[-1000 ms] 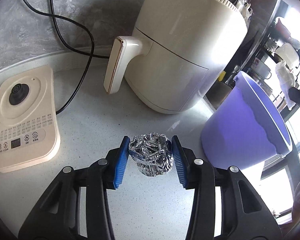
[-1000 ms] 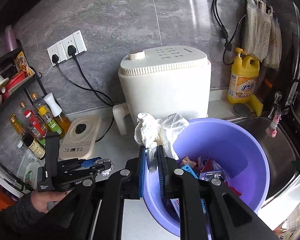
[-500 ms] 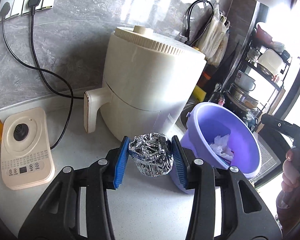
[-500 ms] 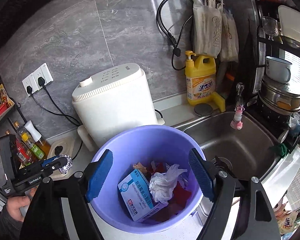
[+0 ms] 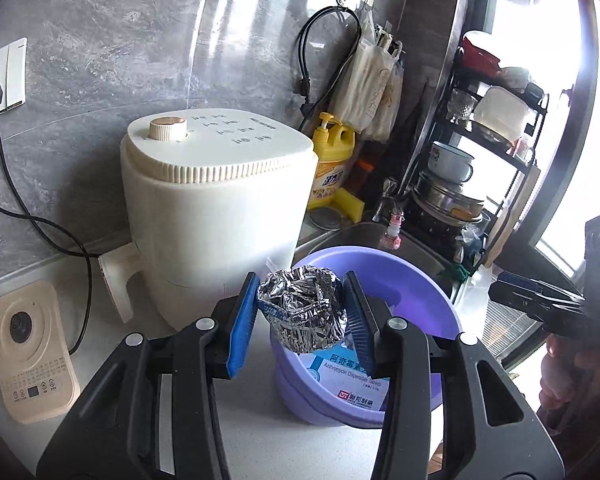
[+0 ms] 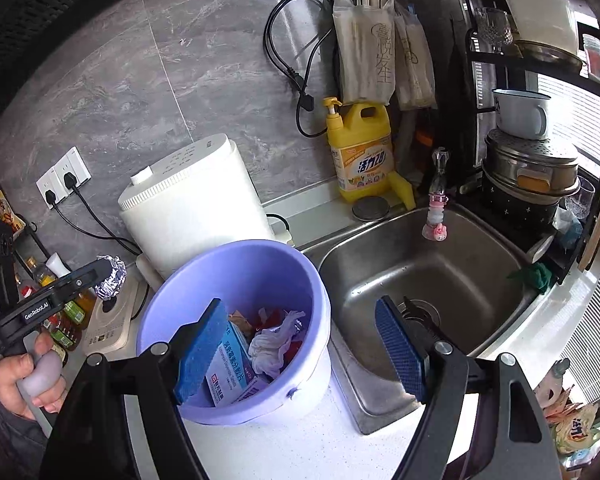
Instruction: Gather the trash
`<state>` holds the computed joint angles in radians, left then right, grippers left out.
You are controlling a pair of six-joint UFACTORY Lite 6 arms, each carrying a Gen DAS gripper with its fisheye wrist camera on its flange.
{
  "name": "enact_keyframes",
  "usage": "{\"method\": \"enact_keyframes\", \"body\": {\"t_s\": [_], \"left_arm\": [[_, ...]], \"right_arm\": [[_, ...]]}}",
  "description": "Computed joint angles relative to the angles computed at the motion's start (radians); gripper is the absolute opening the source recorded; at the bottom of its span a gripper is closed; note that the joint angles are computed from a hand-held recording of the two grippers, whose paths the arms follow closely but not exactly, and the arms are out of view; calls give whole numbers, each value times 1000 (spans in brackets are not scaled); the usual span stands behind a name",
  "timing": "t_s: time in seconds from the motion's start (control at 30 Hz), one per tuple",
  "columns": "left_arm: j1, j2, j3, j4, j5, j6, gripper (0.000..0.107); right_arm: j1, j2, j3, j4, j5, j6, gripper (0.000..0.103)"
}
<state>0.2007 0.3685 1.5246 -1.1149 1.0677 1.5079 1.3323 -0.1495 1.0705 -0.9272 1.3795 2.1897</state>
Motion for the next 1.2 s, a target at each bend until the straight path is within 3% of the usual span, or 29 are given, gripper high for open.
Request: {"method": "enact_keyframes", "body": {"t_s": [0.37, 0.43, 0.5, 0.53, 0.6, 0.83, 1.2], "left_arm": [[-231, -48, -26, 38, -138, -62, 45], [-276, -29, -4, 80, -182, -99, 52], [-304, -39, -21, 90, -249, -109, 77], [-306, -50, -38, 72, -269, -96, 79], [-299, -54, -43, 68, -267, -102, 87], [-226, -100, -93, 64, -221, -72, 95], [-44, -185, -134, 81, -113, -65, 97]], "right_arm": [[186, -128, -163, 60, 140, 228, 75], [206, -149, -195, 74, 149, 264, 76], [222, -158, -216, 83, 151, 295, 77], [227, -158, -220, 87, 152, 306, 78], [230, -155, -226, 94, 148, 318, 80], [228, -103, -166, 74, 179, 286, 94], [151, -19, -27, 18, 119, 118, 95]]}}
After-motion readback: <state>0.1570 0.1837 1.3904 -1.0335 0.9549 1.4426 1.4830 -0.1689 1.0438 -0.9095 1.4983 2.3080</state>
